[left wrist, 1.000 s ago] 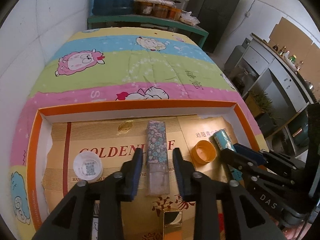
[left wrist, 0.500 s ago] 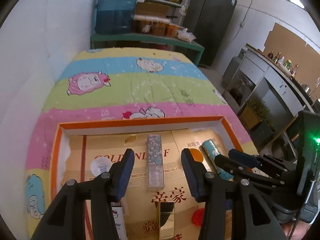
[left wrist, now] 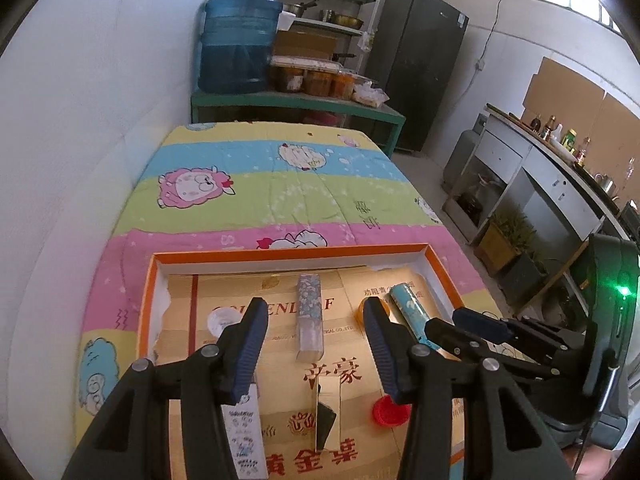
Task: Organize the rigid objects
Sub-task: 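Open both grippers to release the glitter tube and teal tube in the tray, then move the left tool to the orange cap while the right tool reaches the black cap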
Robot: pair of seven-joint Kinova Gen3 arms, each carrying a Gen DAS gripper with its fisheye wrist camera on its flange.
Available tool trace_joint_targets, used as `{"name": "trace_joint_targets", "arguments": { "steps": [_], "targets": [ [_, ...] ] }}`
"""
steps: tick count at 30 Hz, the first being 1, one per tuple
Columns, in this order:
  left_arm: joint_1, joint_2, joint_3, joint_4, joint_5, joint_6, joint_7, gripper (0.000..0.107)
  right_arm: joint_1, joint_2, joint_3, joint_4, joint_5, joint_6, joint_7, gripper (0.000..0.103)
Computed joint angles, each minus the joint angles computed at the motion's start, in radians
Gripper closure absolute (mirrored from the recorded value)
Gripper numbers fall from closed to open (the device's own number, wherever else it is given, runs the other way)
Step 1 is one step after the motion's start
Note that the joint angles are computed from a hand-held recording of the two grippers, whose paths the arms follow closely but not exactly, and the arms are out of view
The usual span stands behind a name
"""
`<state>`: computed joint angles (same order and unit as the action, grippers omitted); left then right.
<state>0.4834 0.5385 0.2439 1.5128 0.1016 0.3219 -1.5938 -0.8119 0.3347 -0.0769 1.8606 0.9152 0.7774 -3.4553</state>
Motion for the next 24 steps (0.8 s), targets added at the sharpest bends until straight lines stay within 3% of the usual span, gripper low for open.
{"name": "trace_joint_targets", "arguments": {
  "steps": [10, 24],
  "targets": [
    [0.067, -0.102, -0.076, 0.129, -0.053, -0.089, 0.065, 0.058, -0.077, -0.018, -0.039, -0.007, 0.037, 0.106, -0.081, 0.068],
    [0.121, -0.225, -0.129, 0.299, -0.125, -0.180, 0.146, 0.058, -0.188, -0.022, -0.105, -0.038, 0.088, 0.274, -0.189, 0.067]
  ]
}}
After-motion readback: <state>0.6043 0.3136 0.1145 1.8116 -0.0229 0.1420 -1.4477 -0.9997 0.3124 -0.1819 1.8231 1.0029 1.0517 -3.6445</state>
